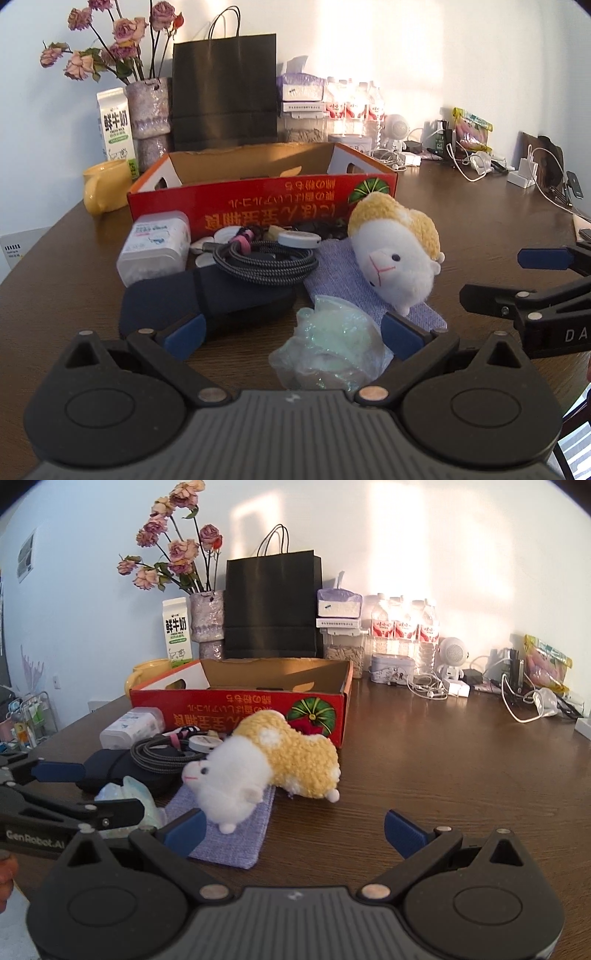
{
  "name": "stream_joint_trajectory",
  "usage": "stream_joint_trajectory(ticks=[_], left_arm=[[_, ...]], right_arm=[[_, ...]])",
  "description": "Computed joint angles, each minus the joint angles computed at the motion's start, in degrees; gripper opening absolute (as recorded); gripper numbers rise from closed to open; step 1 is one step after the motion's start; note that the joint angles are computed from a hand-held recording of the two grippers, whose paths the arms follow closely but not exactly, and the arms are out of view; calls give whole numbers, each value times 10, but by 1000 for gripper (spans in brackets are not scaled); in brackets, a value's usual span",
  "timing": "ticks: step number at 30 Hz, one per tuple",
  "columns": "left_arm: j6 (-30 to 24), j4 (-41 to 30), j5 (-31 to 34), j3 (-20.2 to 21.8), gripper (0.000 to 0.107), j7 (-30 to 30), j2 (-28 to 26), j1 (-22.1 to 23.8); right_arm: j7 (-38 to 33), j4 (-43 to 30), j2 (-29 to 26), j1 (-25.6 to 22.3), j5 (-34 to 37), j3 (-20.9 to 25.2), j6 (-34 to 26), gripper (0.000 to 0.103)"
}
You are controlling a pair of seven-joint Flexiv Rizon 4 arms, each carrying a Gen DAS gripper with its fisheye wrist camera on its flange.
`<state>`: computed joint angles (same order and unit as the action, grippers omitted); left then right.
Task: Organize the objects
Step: 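Reach to the clear plastic bag and grasp it with the left tool, then grasp the white plush sheep with the right tool while the left tool holds the bag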
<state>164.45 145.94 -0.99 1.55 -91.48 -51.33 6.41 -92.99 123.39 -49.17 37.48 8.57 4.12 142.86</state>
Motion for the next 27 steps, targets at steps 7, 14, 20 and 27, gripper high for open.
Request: stream_joint_trajectory(ticks=[7, 14, 20, 27], left_arm=[[-14, -11, 26, -5, 84, 0, -7, 12], [-8, -16, 106, -13, 46, -9, -17, 59], [26, -10, 120, -10, 45, -15, -20, 71], [55, -1, 145, -7, 45, -29, -15, 102]], right_arm=[[2, -6, -4, -5, -15, 2, -8, 103], [1, -9, -5, 1, -15, 1, -18, 103], [-1, -10, -2, 8, -11, -2, -28, 103], [4, -21, 5, 10, -25, 1, -56, 103]])
